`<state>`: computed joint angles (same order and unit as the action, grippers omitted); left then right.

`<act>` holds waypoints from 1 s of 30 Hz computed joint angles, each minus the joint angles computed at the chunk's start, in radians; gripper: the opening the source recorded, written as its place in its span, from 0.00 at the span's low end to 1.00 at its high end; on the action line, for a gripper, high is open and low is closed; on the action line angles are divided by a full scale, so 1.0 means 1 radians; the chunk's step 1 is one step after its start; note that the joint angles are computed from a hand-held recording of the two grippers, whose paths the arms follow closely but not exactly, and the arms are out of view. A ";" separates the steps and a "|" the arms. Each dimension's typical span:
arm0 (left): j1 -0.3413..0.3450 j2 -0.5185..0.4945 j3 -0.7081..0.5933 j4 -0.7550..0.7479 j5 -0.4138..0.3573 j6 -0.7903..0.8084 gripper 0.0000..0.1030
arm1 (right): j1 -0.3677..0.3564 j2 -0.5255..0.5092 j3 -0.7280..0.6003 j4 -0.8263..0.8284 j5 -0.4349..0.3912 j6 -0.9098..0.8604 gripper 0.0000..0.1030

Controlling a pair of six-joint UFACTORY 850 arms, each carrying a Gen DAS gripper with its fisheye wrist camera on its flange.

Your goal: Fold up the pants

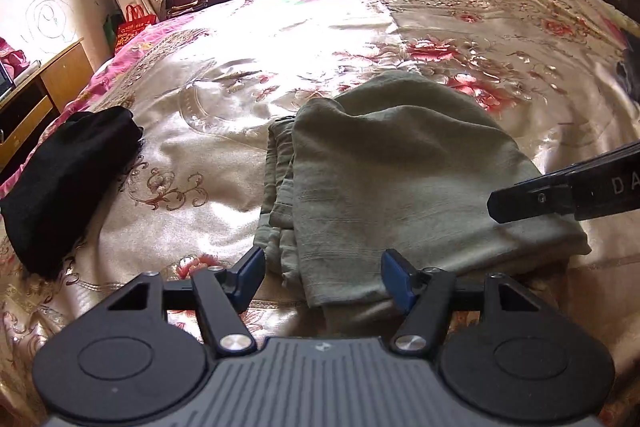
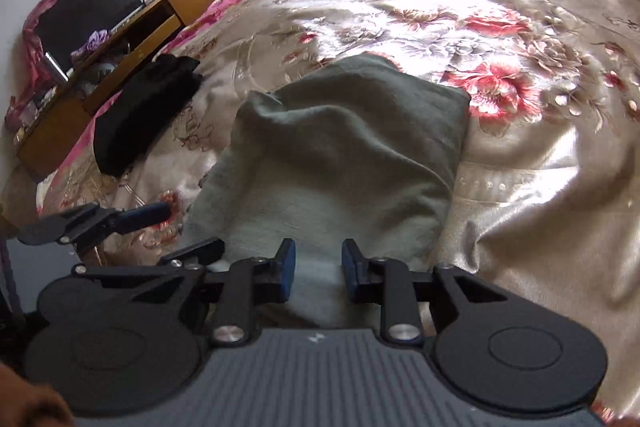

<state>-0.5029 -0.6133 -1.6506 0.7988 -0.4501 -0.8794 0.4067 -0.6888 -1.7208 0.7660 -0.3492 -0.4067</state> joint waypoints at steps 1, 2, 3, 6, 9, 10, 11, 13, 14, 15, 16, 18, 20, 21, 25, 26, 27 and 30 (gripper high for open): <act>-0.004 -0.003 -0.010 -0.001 -0.014 -0.009 0.78 | 0.006 0.022 0.035 0.061 0.041 -0.034 0.29; -0.008 -0.006 -0.022 -0.020 -0.029 -0.002 0.80 | 0.011 0.034 0.053 0.081 0.066 -0.041 0.35; -0.011 -0.008 -0.028 -0.029 -0.035 0.000 0.81 | 0.018 0.043 0.068 0.078 0.088 -0.026 0.38; -0.025 -0.009 -0.031 0.003 -0.058 -0.045 0.86 | 0.034 0.067 0.108 0.102 0.132 -0.028 0.40; -0.046 -0.021 -0.045 0.036 -0.116 -0.067 0.89 | 0.049 0.095 0.156 0.078 0.178 0.008 0.41; -0.054 -0.020 -0.040 0.062 -0.124 -0.083 0.89 | 0.050 0.105 0.174 0.141 0.186 -0.047 0.41; -0.058 -0.017 -0.033 0.078 -0.124 -0.095 0.89 | 0.051 0.115 0.190 0.162 0.192 -0.060 0.42; -0.062 -0.012 -0.026 0.076 -0.117 -0.099 0.90 | 0.055 0.128 0.210 0.131 0.204 -0.025 0.43; -0.064 -0.009 -0.023 0.068 -0.115 -0.096 0.91 | 0.056 0.132 0.217 0.125 0.208 -0.018 0.43; -0.066 -0.008 -0.021 0.068 -0.117 -0.099 0.91 | 0.057 0.138 0.227 0.128 0.214 -0.016 0.44; -0.068 -0.008 -0.020 0.070 -0.121 -0.101 0.93 | 0.060 0.146 0.240 0.129 0.224 -0.010 0.44; -0.073 -0.007 -0.015 0.082 -0.129 -0.113 0.94 | 0.061 0.153 0.252 0.083 0.229 0.044 0.46; -0.075 -0.005 -0.012 0.081 -0.132 -0.115 0.94 | 0.062 0.158 0.262 0.096 0.232 0.037 0.47; -0.075 -0.005 -0.010 0.080 -0.133 -0.116 0.94 | 0.062 0.159 0.266 0.101 0.233 0.032 0.47; -0.072 -0.004 -0.007 0.063 -0.132 -0.111 0.95 | 0.064 0.158 0.267 0.043 0.234 0.090 0.48; -0.072 -0.005 -0.006 0.064 -0.133 -0.114 0.95 | 0.064 0.157 0.267 0.036 0.234 0.099 0.48; -0.072 -0.005 -0.006 0.063 -0.132 -0.114 0.95 | 0.064 0.156 0.268 0.022 0.234 0.115 0.48; -0.070 -0.005 -0.004 0.060 -0.132 -0.114 0.95 | 0.064 0.157 0.271 -0.010 0.239 0.149 0.48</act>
